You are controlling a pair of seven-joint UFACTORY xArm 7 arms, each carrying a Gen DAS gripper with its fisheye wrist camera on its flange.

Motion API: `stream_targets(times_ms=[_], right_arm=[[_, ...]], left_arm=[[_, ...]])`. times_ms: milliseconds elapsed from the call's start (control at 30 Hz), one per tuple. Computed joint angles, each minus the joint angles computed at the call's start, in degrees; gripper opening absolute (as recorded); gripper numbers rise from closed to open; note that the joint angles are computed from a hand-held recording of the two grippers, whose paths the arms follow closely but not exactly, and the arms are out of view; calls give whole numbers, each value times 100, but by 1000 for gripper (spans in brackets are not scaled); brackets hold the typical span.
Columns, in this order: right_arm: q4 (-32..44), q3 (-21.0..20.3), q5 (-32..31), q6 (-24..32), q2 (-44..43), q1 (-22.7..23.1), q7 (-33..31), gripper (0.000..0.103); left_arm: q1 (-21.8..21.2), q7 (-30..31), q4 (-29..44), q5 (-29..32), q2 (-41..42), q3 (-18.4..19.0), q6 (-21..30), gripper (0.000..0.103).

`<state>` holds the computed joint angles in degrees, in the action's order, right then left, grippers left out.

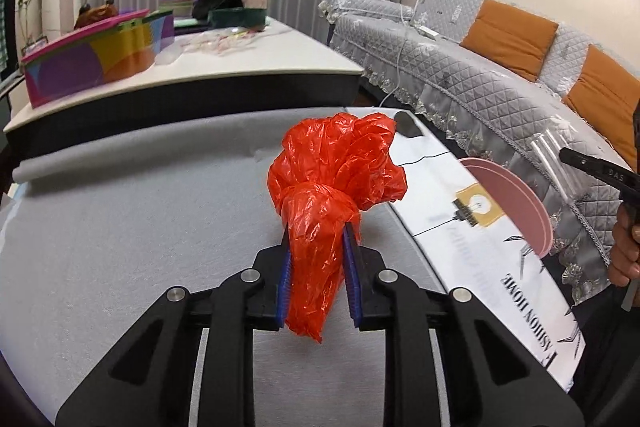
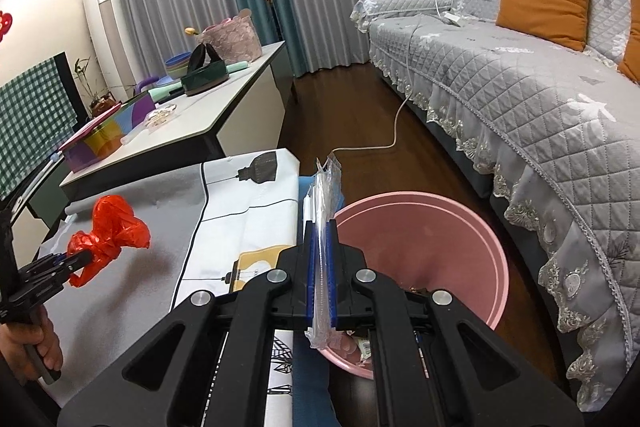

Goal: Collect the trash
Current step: 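Carry the red bag and clear tubes over the pink bin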

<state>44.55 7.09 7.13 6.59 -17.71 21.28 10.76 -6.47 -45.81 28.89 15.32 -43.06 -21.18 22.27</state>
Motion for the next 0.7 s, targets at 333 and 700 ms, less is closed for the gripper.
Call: stream_targets(times_ms=[333, 700], right_arm=[[-114, -105, -74, -170, -128, -131, 41, 5], [-68, -52, -186, -269, 5, -371, 121, 5]], left_arm=[[69, -457, 486, 205, 278, -516, 255, 22], [233, -1228, 1269, 956, 1140, -1035, 250, 22]])
